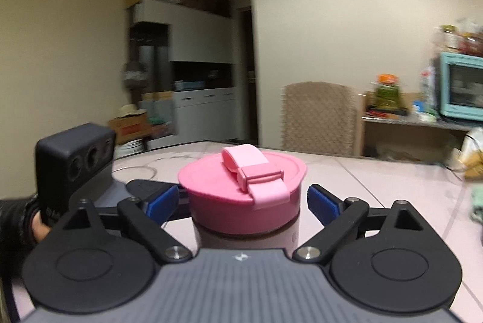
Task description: Unscrew bottle cap and pour
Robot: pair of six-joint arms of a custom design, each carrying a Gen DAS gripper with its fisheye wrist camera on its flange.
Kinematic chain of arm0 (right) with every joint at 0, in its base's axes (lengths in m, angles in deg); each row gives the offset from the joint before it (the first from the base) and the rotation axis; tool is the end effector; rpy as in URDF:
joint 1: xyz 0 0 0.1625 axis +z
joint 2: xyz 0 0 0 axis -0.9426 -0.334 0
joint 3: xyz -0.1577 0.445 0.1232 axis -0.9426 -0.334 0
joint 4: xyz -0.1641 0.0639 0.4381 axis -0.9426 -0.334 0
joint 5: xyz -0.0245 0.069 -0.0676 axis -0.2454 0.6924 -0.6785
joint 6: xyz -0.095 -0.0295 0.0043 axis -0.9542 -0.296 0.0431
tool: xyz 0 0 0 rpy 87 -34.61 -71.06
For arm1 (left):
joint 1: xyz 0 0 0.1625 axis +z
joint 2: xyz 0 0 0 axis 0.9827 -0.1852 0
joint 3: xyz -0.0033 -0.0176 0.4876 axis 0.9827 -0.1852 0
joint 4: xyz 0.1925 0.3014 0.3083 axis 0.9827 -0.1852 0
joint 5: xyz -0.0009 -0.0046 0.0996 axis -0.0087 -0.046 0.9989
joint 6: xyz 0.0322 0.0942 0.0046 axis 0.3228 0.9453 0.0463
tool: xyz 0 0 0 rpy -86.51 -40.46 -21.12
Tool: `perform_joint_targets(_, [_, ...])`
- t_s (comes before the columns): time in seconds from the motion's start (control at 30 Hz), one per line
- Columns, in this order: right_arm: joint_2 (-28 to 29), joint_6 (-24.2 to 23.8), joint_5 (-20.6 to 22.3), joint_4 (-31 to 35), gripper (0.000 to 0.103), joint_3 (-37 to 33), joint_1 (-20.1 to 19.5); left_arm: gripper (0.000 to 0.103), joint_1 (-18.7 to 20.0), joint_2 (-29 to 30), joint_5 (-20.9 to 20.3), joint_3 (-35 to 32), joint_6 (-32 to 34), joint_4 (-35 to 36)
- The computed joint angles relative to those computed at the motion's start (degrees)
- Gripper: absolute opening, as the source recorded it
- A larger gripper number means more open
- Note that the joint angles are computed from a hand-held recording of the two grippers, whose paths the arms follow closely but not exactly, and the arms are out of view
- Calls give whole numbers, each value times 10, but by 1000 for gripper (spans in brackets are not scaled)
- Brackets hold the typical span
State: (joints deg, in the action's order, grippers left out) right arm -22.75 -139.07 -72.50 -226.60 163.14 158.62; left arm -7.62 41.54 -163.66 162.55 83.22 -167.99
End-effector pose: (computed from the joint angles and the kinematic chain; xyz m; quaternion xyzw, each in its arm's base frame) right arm 0.1454 -0.7199 0.0489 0.4836 -0.7779 0.3998 0.0333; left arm -0.0650 -0.6665 0.1146 0.4274 0.7921 -0.4083 0.1526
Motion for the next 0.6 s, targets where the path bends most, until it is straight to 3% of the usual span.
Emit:
perform_joint_targets(0.07, [14, 13, -22, -54, 94, 6, 7, 90, 1, 0, -1, -1, 1, 2])
perform_joint_targets(0.23, [35, 25, -49, -111, 93, 3, 18, 90, 1, 0, -1, -1, 0, 1])
perform_joint_targets(0.6, [58, 66, -83, -145, 92, -13, 30, 90, 1, -1, -1, 0, 0, 1])
